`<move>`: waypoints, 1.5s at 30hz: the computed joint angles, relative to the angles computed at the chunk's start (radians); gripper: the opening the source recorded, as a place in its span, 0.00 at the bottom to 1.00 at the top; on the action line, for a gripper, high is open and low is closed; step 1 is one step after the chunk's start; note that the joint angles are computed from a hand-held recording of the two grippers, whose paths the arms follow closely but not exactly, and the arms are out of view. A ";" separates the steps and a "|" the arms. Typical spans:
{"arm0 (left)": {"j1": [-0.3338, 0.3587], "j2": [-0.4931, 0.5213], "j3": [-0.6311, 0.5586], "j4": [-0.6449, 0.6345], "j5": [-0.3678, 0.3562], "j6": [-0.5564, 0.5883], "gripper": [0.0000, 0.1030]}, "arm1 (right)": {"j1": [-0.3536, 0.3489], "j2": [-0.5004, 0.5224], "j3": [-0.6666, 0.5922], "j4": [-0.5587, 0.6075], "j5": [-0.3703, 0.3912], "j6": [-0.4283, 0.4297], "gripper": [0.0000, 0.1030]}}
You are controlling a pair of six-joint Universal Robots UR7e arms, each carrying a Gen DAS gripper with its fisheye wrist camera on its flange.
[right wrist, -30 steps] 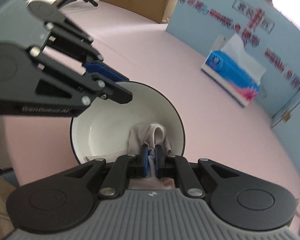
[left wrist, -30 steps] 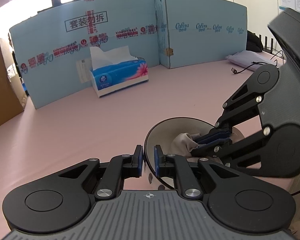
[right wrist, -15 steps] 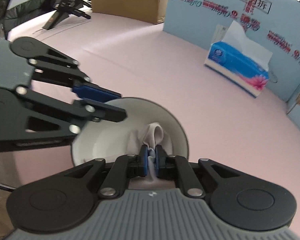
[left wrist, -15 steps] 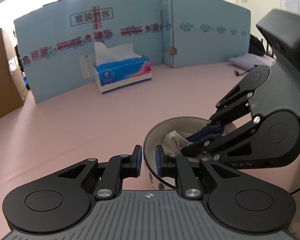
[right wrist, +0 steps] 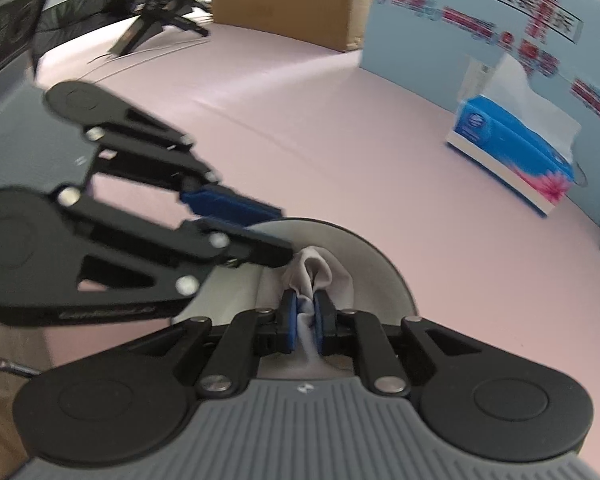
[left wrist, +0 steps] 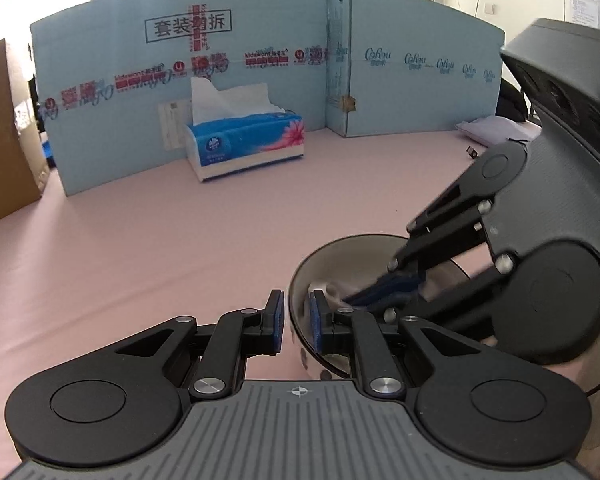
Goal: Clean bowl
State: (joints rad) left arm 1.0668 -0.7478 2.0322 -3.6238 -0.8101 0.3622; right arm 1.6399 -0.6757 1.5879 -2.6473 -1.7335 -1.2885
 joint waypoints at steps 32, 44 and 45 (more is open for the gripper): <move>0.030 -0.057 0.079 -0.103 -0.118 -0.009 0.24 | 0.006 -0.003 -0.044 0.088 -0.055 0.127 0.13; 0.037 -0.091 0.103 -0.159 -0.114 -0.046 0.40 | -0.029 0.013 -0.085 0.191 0.123 0.295 0.13; 0.037 -0.091 0.103 -0.160 -0.116 -0.046 0.44 | -0.035 0.013 -0.094 0.221 0.144 0.313 0.13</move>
State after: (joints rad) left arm 1.1037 -0.8384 2.1352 -3.7840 -0.9265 0.3166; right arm 1.6049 -0.6630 1.4936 -2.4264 -1.5894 -0.9756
